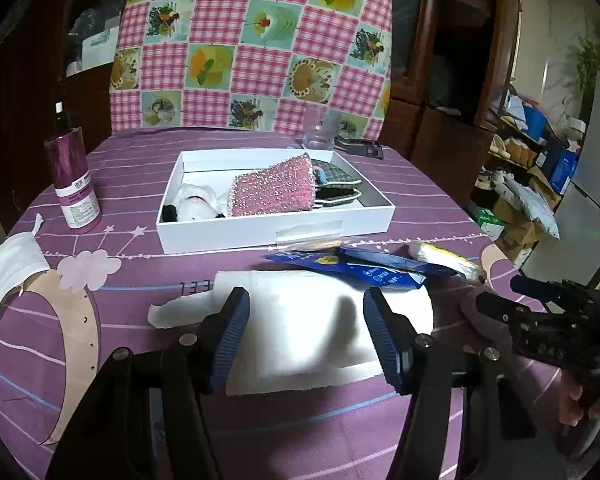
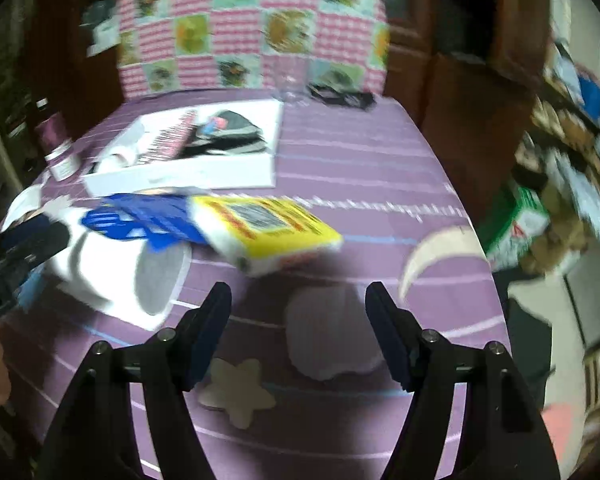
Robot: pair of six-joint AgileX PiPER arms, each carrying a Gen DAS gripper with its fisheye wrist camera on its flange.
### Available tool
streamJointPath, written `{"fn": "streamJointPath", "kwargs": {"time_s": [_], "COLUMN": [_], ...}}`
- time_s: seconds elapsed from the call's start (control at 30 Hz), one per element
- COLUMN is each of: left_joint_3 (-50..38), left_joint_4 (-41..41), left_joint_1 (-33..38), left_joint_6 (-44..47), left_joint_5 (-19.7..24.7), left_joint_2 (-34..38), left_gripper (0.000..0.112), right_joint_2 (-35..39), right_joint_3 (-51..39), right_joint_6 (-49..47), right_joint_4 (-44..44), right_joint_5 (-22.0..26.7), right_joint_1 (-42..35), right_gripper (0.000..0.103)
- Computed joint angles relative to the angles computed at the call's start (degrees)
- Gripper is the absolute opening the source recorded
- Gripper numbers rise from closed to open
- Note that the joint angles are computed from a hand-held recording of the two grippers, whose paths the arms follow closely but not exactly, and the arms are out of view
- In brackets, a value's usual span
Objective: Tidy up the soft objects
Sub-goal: 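Grasp the yellow tissue pack with the left gripper while the right grasps the lavender sponge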
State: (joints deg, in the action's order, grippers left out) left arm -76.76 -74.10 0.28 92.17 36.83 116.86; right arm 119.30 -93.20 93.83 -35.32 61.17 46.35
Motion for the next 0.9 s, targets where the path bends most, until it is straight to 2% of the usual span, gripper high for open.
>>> {"fn": "streamJointPath", "kwargs": {"time_s": [0.2,0.27,0.4,0.57,0.77,0.8,0.87,0.9], "left_joint_3": [0.08,0.41,1.67,4.44,6.04,6.57,6.58,6.36], "left_joint_4": [0.34,0.46,1.37,-0.11,0.94,1.12,2.30,3.20], "left_joint_1": [0.03,0.11,-0.46,-1.52,-2.51,-2.85,-3.55,-3.92], "left_joint_6": [0.63,1.87,4.99,10.70,11.68,11.79,10.43,9.60], "left_joint_5": [1.57,2.99,4.03,3.38,4.14,3.99,3.83,3.99], "left_joint_2": [0.06,-0.12,-0.88,-2.52,-5.15,-6.33,-7.55,-8.05], "left_gripper": [0.059,0.061,0.061,0.061,0.061,0.063,0.076,0.078], "right_joint_2": [-0.35,-1.27,-0.11,0.96,-3.11,-3.81,-5.70,-6.95], "right_joint_3": [3.14,5.52,3.35,1.24,6.52,7.23,9.24,10.90], "right_joint_6": [-1.66,-1.54,-2.78,-4.37,-0.35,0.81,3.56,5.28], "right_joint_4": [8.38,10.25,10.39,10.36,8.55,7.61,5.38,4.18], "right_joint_5": [-2.54,-5.87,-3.21,-1.57,-6.33,-6.77,-8.76,-10.61], "right_joint_1": [-3.11,-3.91,-3.05,-2.44,-2.60,-2.35,-1.85,-1.68], "right_gripper": [0.070,0.070,0.069,0.061,0.054,0.054,0.054,0.054]}}
